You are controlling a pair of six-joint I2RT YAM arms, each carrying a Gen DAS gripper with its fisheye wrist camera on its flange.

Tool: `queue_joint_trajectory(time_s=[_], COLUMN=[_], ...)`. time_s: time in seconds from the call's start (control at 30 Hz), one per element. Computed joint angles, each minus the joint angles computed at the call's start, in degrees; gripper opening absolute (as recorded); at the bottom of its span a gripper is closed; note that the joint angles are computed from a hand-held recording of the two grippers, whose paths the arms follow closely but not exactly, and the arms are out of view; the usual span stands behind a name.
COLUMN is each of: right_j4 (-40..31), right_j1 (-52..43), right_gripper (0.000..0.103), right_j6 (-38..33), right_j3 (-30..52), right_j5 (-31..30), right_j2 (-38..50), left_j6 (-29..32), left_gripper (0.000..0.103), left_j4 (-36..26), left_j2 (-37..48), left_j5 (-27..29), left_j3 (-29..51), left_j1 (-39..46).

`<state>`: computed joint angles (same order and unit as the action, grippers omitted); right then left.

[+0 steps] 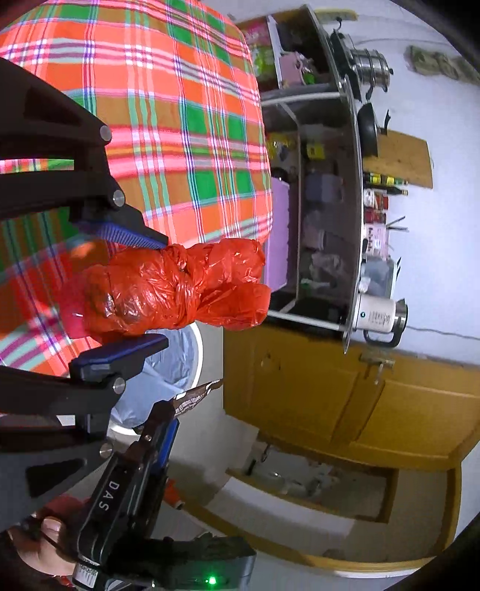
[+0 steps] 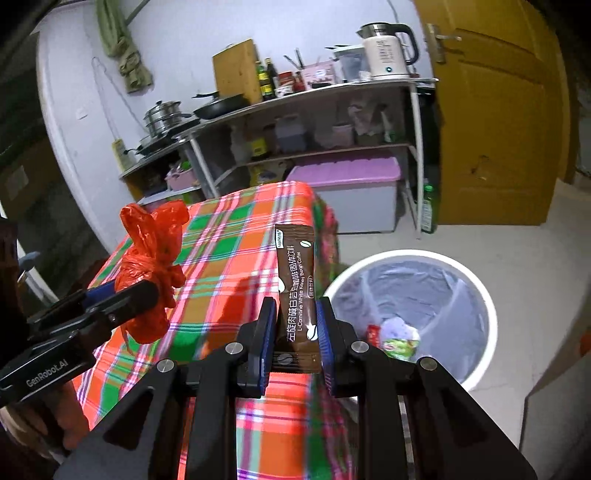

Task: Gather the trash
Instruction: 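Carry the red bag and coffee sachet over the bin and open both tools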

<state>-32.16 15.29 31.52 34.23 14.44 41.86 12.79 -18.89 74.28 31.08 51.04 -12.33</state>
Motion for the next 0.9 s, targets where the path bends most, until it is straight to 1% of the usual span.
queue_joint_trajectory(time_s=[0.17, 0.4, 0.53, 0.8, 0.9], right_j4=[-1.85, -2.45, -2.55, -0.98, 0.24], right_j1=[-6.37, -16.18, -20.85, -32.19, -34.81], right_gripper=[0.023, 0.023, 0.023, 0.023, 0.023], right_j6=[-2.38, -5.61, -7.42, -12.06, -13.31], right_j3=[-1.13, -3.50, -4.71, -7.75, -8.37], right_j5=[-3.18, -9.09, -11.71, -18.98, -20.55], right_j2=[-3.46, -5.90, -6.35, -4.34, -2.45], left_j6=[-1.15, -2.66, -3.14, -3.69, -3.91], left_gripper=[0.047, 0.047, 0.047, 0.048, 0.048], left_j4=[1.34, 3.18, 3.69, 5.05, 4.95], left_j2=[2.02, 5.80, 9.50, 16.57, 19.17], left_j5=[-1.29, -3.34, -4.35, -7.24, -8.10], left_j3=[0.88, 1.92, 3.50, 6.01, 7.47], left_j1=[-4.09, -10.00, -13.01, -18.00, -19.25])
